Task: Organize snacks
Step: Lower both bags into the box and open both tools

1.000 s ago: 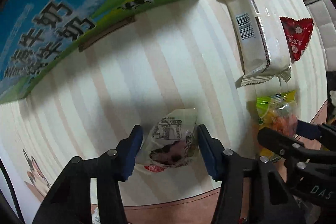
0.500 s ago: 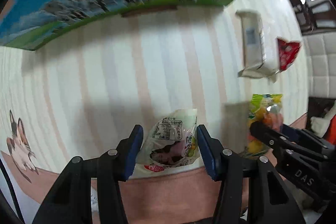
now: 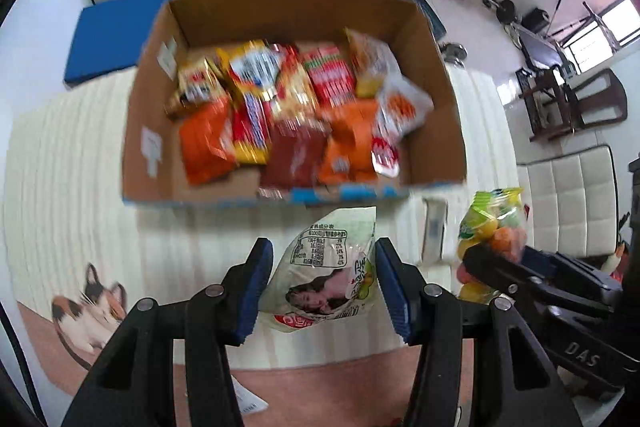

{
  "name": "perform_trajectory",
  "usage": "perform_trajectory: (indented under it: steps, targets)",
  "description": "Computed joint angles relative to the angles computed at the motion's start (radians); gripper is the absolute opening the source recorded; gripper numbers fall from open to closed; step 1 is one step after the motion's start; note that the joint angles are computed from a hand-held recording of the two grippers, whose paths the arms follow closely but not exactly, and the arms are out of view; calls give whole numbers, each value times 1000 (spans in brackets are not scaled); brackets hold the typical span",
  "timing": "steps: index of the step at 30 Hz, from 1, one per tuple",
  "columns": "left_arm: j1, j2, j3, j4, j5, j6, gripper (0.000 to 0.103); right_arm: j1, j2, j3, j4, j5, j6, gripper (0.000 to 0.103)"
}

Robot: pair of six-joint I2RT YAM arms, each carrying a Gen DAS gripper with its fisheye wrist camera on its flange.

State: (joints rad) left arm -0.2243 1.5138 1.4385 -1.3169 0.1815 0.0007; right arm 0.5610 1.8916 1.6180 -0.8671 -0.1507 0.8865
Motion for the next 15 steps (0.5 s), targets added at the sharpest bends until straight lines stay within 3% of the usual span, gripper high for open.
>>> perform_trajectory:
  steps: [7,13,15]
  targets:
    - [87,252,225,-17,-7,35,50,-53,300,478,-202,46,-83,47]
    - [124,451,351,-40,-75,72,50,-98,536,778,-356,33,-127,47]
    - [133,488,353,-38,-93,80,50,-107,575,791,-357,28,-133,47]
